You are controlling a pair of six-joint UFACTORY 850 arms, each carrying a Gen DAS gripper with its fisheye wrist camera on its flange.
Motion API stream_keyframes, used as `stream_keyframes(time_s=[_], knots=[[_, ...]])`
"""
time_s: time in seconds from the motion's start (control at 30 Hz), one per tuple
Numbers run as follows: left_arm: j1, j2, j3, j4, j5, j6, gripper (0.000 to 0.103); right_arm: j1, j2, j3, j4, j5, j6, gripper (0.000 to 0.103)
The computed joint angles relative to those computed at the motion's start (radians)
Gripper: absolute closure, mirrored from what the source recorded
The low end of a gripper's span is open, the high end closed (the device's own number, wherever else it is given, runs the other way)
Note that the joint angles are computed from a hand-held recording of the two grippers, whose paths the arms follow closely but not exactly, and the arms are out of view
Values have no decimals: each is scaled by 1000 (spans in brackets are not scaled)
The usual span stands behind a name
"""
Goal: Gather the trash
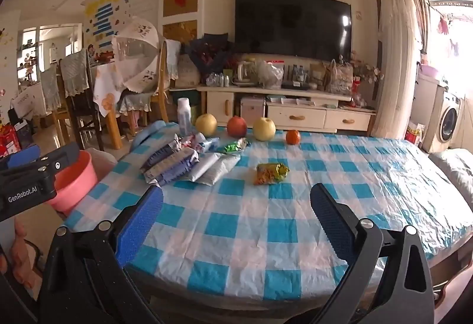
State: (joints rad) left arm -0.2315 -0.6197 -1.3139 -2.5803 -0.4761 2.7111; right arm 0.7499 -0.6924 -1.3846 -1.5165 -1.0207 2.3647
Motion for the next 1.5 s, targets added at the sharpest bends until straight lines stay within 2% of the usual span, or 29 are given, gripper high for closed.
stream_keyframes(time_s=[0.13,0.23,0.53,0.67,0.93,1.07,1.13,1.23,1.5], knots=[[7,27,29,-46,-31,41,4,29,23,13,1,-27,-18,4],[9,46,48,-82,-46,83,4,24,13,-18,5,-14,-62,4],[7,74,83,-171,-77,181,4,55,32,-17,-9,-43,-86,4],[6,77,88,-180,-80,191,4,61,19,-44,21,-65,-163,4],[7,79,90,-176,-79,191,4,65,17,-56,26,-79,-193,4],[6,75,87,-174,-68,196,4,68,-11,-93,60,-101,-284,4],[5,69,81,-177,-61,200,4,66,-9,-96,68,-89,-298,4],[2,54,66,-174,-43,202,4,52,17,-59,55,-21,-232,4],[-12,2,19,-183,8,223,4,36,9,-14,-29,15,-76,4]])
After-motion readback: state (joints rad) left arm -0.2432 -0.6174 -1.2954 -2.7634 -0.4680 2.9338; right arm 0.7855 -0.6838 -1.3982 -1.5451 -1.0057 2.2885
